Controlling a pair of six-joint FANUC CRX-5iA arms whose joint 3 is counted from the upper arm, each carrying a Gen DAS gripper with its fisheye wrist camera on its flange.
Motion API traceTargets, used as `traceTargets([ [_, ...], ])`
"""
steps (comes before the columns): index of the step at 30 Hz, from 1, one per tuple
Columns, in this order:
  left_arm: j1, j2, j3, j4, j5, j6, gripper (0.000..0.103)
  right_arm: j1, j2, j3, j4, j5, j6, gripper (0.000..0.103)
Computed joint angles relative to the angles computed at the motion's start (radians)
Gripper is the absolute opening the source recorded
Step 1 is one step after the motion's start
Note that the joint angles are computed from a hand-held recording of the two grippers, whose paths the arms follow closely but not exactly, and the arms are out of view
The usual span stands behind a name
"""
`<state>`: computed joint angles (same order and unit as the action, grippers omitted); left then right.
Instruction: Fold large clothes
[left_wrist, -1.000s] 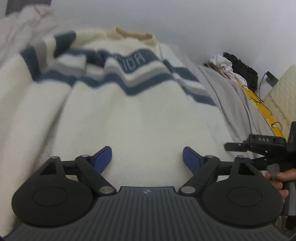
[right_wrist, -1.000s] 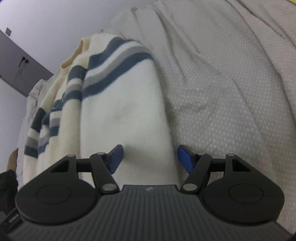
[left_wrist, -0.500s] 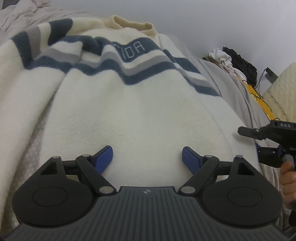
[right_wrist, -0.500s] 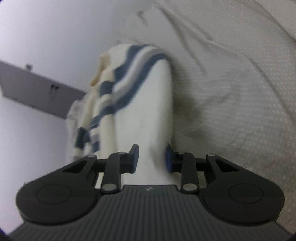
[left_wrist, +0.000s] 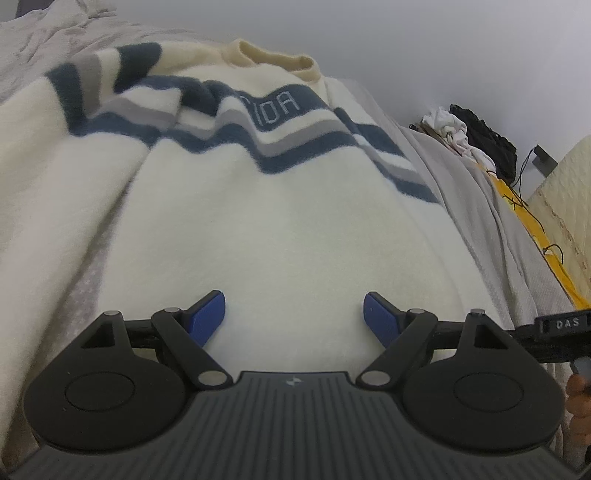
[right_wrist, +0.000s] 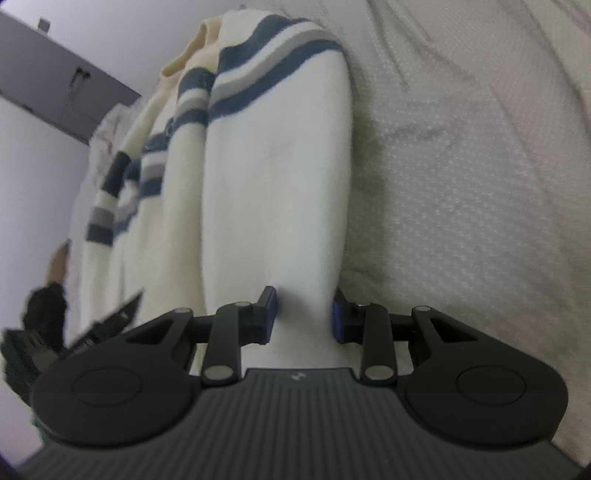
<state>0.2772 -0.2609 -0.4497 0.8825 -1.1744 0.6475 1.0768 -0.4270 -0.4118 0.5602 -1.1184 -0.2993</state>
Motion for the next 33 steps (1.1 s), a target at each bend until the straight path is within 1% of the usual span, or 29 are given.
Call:
traceTargets([
  [3, 0.019, -0.002, 0.0, 0.002, -0.015, 0.01, 0.086, 0.045, 0.011, 0.024, 0.039, -0.08, 0.037, 0.034],
  [5, 0.028, 0.005, 0.011, -0.001, -0.037, 0.015, 0.083, 0.096, 0.012, 0.031, 0.084, -0.147, 0.071, 0.034],
  [8, 0.034, 0.009, 0.017, -0.007, -0.043, 0.032, 0.076, 0.15, 0.041, 0.046, 0.143, -0.195, 0.128, 0.034],
  [10, 0.035, 0.007, 0.018, -0.015, -0.039, 0.034, 0.071, 0.15, 0.063, 0.063, 0.142, -0.19, 0.204, 0.034],
  [12, 0.037, 0.005, 0.017, -0.018, -0.036, 0.037, 0.066, 0.151, 0.09, 0.09, 0.127, -0.207, 0.283, 0.037],
  [13, 0.039, 0.004, 0.018, -0.02, -0.036, 0.04, 0.063, 0.152, 0.108, 0.102, 0.133, -0.226, 0.303, 0.038],
  [16, 0.048, 0.003, 0.016, -0.017, -0.046, 0.042, 0.061, 0.173, 0.128, 0.105, 0.184, -0.288, 0.333, 0.046],
  [17, 0.05, 0.003, 0.016, -0.016, -0.048, 0.042, 0.06, 0.178, 0.138, 0.106, 0.205, -0.302, 0.335, 0.046],
  [18, 0.05, 0.003, 0.016, -0.016, -0.048, 0.044, 0.06, 0.181, 0.14, 0.104, 0.219, -0.3, 0.34, 0.047],
  [19, 0.048, 0.004, 0.017, -0.019, -0.049, 0.048, 0.06, 0.182, 0.14, 0.101, 0.226, -0.28, 0.352, 0.049],
  [20, 0.047, 0.005, 0.02, -0.021, -0.049, 0.049, 0.06, 0.185, 0.129, 0.091, 0.23, -0.23, 0.387, 0.048],
  [22, 0.045, 0.006, 0.019, -0.022, -0.047, 0.048, 0.06, 0.184, 0.122, 0.096, 0.183, -0.163, 0.486, 0.046],
  [23, 0.045, 0.006, 0.019, -0.021, -0.046, 0.049, 0.06, 0.182, 0.143, 0.124, 0.136, -0.157, 0.563, 0.046],
  [25, 0.045, 0.007, 0.017, -0.017, -0.044, 0.053, 0.06, 0.176, 0.195, 0.17, 0.092, -0.184, 0.658, 0.046],
  [28, 0.046, 0.004, 0.013, -0.015, -0.042, 0.052, 0.06, 0.162, 0.258, 0.229, 0.035, -0.252, 0.728, 0.046],
  [29, 0.046, 0.004, 0.013, -0.015, -0.041, 0.053, 0.06, 0.156, 0.28, 0.249, 0.011, -0.271, 0.751, 0.048],
  [30, 0.046, 0.004, 0.011, -0.014, -0.04, 0.055, 0.06, 0.156, 0.286, 0.257, -0.006, -0.285, 0.767, 0.057],
  [31, 0.046, 0.004, 0.011, -0.013, -0.039, 0.057, 0.06, 0.15, 0.301, 0.269, -0.023, -0.295, 0.787, 0.062],
  [32, 0.045, 0.004, 0.01, -0.012, -0.038, 0.059, 0.06, 0.155, 0.323, 0.284, -0.032, -0.323, 0.815, 0.064],
  [33, 0.046, 0.004, 0.011, -0.013, -0.038, 0.057, 0.06, 0.162, 0.347, 0.295, -0.029, -0.352, 0.851, 0.064],
])
